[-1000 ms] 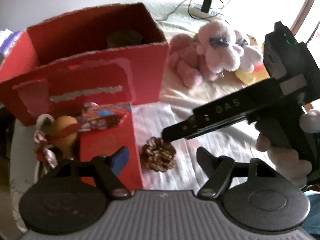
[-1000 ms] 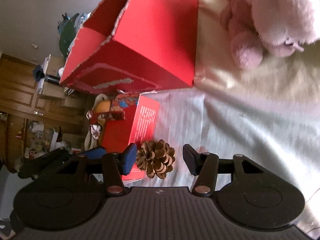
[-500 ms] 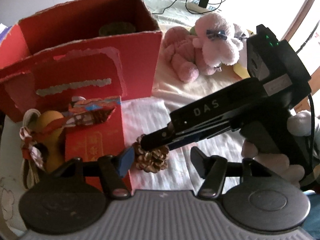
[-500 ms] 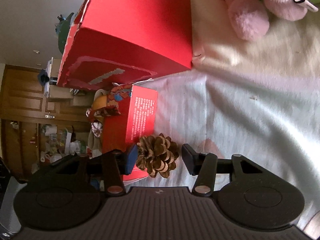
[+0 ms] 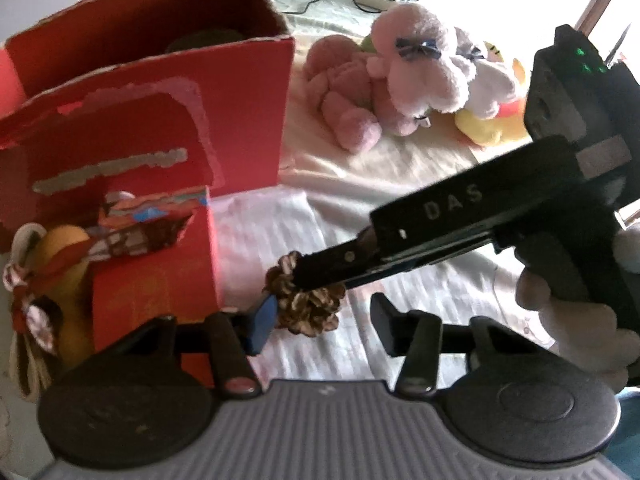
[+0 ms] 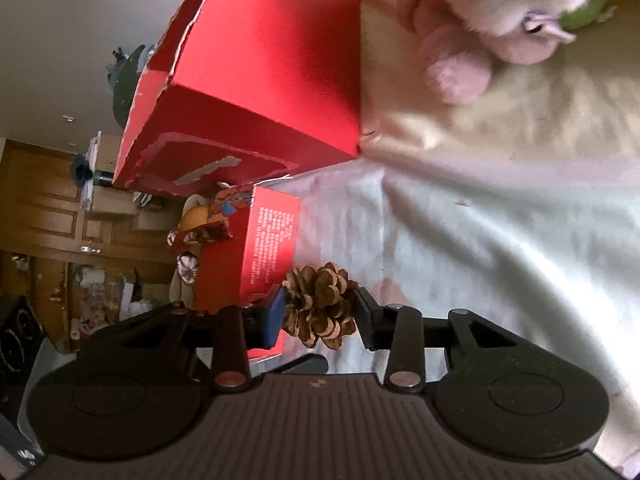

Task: Organize objects
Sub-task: 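Close the right gripper on the pine cone and lift it, then carry the pine cone with the right gripper down into the red box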

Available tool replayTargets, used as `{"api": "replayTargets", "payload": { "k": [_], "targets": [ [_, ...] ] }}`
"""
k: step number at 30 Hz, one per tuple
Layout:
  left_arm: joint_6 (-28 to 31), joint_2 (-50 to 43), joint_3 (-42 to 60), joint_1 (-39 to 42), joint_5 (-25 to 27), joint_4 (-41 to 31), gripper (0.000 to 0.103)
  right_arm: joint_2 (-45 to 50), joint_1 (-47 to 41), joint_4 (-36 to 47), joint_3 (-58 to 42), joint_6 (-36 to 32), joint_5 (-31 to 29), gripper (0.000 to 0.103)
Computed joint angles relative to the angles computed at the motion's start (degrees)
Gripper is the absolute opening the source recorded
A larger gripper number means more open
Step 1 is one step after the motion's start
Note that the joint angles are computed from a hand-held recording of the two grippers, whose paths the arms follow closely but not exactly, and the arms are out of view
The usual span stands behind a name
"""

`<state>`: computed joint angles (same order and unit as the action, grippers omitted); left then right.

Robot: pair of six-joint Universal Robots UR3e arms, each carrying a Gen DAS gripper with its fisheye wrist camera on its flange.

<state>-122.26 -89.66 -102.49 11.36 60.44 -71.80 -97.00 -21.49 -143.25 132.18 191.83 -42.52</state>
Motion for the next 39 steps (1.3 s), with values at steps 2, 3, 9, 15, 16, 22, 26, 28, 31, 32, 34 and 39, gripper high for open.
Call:
{"api": "replayTargets", "payload": {
  "k": [2,3,9,15,16,22,26,28,31,32,34,39],
  "targets": [
    [0.61,-0.74,1.21,-0.28,-0.44,-1.53,0.043,-1.98,0.06,0.08,0.76,0.68,-1.38,0.04],
    [1.08,-0.85,1.45,-0.36,-0.75,-2.07,0.041,-2.92,-0.14,0.08,1.27,0.98,-1.78,0.04],
    [5.05,-0.56,4.69,-0.42,-4.05,-7.06,0.031,-10.72,-1.48,2.04,2.63,4.55,-3.6,0.04],
    [14.15,-0.62,15.93,2.71,-12.03,-21.2,0.031,-16.25,-1.9,3.69,-2.75,7.8,-4.73,0.04],
    [15.24,-0.93,17.68,3.09,-13.21,-22.51,0.031,-15.96,-1.25,3.37,-4.69,8.43,-5.49,0.04],
    [21.05,-11.0,38.81,5.63,-19.49,-37.19,0.031,-6.0,5.62,0.32,-20.64,10.67,-11.65,0.04],
    [21.63,-18.97,51.26,6.12,-20.93,-40.91,0.031,4.81,10.39,1.51,-34.06,8.98,-15.85,0.04],
    [21.15,-22.81,56.22,6.12,-20.65,-41.22,0.031,9.97,12.07,3.34,-40.36,7.65,-17.91,0.04],
    [19.6,-28.98,63.65,5.68,-19.34,-41.9,0.031,17.84,15.33,8.28,-50.47,6.21,-21.77,0.04],
    [18.73,-30.94,65.65,5.31,-18.73,-41.42,0.031,19.84,16.26,9.98,-53.27,5.67,-23.14,0.04],
    [16.79,-33.77,68.19,4.82,-17.77,-39.83,0.031,24.45,18.21,14.83,-60.64,4.46,-25.93,0.04],
    [15.64,-46.58,87.18,5.29,-15.2,-46.49,0.031,37.67,22.93,31.18,-83.13,-1.26,-33.48,0.04]
  ]
}}
